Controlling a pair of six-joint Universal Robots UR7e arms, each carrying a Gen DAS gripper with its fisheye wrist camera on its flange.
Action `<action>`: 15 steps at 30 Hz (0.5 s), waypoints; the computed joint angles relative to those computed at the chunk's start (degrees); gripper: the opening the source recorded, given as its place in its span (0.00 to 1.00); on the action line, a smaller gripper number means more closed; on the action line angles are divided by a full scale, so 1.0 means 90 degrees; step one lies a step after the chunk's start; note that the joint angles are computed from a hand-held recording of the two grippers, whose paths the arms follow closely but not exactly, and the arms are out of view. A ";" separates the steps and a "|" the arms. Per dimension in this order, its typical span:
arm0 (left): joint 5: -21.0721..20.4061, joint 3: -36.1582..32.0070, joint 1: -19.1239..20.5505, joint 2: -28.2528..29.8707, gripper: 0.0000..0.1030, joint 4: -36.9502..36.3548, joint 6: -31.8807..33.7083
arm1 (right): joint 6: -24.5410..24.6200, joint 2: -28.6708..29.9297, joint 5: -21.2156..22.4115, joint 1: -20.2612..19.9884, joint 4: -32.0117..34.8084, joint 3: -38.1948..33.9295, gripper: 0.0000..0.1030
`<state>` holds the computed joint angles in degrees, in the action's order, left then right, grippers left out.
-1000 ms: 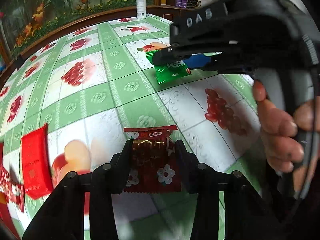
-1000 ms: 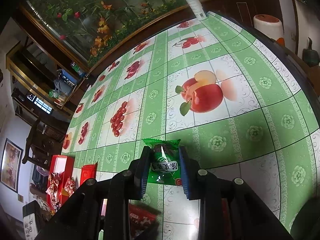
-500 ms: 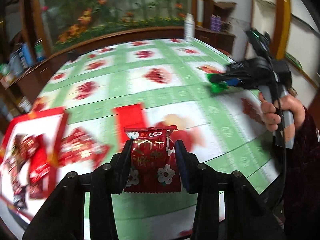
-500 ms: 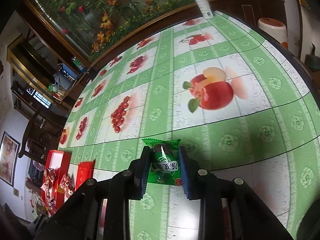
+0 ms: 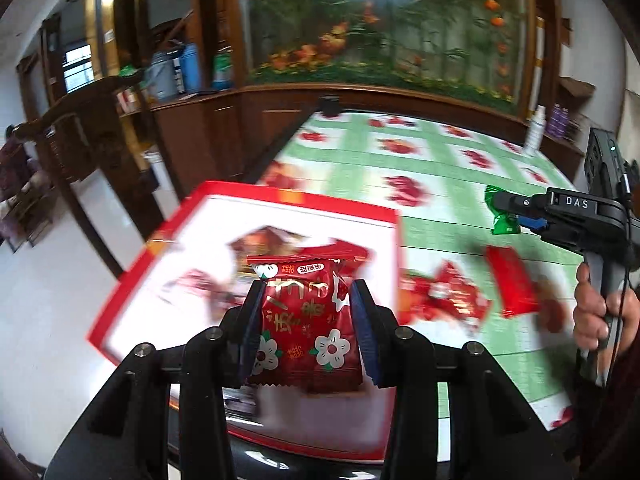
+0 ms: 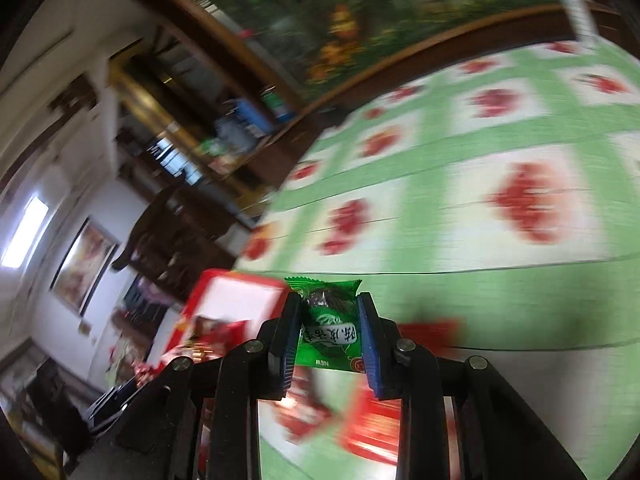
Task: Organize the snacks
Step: 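Carry green packet and red candy packet over white box and open both tools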
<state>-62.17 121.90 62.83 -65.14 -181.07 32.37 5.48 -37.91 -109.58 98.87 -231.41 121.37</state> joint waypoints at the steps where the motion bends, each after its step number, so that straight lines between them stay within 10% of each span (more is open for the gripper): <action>1: 0.0041 -0.0112 0.0081 0.0043 0.39 -0.0009 0.0026 | -0.0024 0.0170 0.0093 0.0088 0.0342 -0.0368 0.28; 11: 0.0102 -0.0890 0.0538 0.0307 0.43 0.0258 -0.0016 | -0.0348 0.1379 0.0761 0.0567 0.1962 -0.2632 0.30; 15: 0.0161 -0.0951 0.0542 0.0366 0.74 0.0082 -0.0144 | -0.0312 0.1319 0.0999 0.0517 0.1680 -0.2497 0.46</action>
